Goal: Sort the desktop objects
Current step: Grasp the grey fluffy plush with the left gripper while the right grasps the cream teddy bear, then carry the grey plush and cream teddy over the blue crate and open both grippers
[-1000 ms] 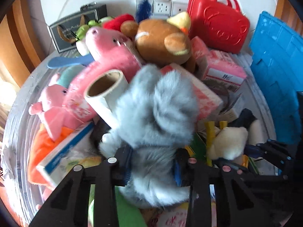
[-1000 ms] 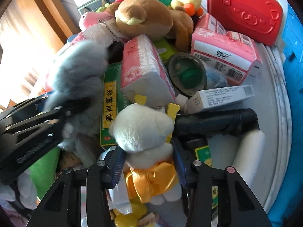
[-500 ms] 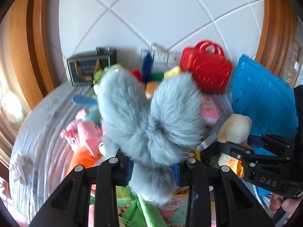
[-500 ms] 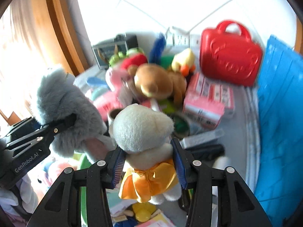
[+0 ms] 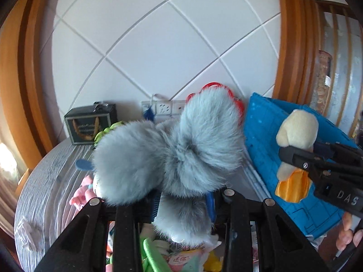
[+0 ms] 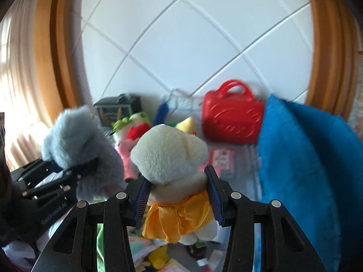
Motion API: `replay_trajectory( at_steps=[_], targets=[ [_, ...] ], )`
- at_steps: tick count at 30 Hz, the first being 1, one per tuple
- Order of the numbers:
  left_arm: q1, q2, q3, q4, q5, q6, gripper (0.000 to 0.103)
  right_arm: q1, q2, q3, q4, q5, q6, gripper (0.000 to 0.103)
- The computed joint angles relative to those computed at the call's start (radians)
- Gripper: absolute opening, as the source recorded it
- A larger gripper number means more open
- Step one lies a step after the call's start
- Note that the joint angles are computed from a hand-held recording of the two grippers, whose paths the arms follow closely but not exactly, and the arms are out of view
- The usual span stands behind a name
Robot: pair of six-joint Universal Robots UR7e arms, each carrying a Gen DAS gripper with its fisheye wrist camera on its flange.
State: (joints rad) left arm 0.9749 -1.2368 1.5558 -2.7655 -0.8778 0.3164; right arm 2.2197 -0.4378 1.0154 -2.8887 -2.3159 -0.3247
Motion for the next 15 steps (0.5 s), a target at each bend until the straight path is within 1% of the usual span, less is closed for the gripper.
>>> replay_trajectory(
  at_steps=[4,6,9,11,13,15],
  targets=[
    [-0.036,0.024,-0.013,-0.004,-0.052,0.013,0.032,0.018,-0.047,0.036,-0.078,-0.07,-0.04,0.046],
    [-0.062,0.039,-0.017,-0.006,-0.065,0.012,0.032,0.021,-0.075,0.054,-0.106,-0.093,-0.059,0.046],
    [-0.111,0.084,-0.046,-0.015,-0.067,0.013,0.032,0.013,-0.134,0.079,-0.13,-0.106,-0.073,0.046],
    [-0.144,0.13,-0.086,-0.014,-0.067,0.006,0.032,0.004,-0.176,0.089,-0.147,-0.114,-0.105,0.046],
    [-0.178,0.181,-0.14,0.014,-0.079,-0.021,0.032,-0.011,-0.238,0.11,-0.157,-0.115,-0.149,0.046],
    [-0.208,0.237,-0.208,0.05,-0.095,-0.041,0.032,-0.028,-0.269,0.083,-0.123,-0.113,-0.173,0.046]
  ],
)
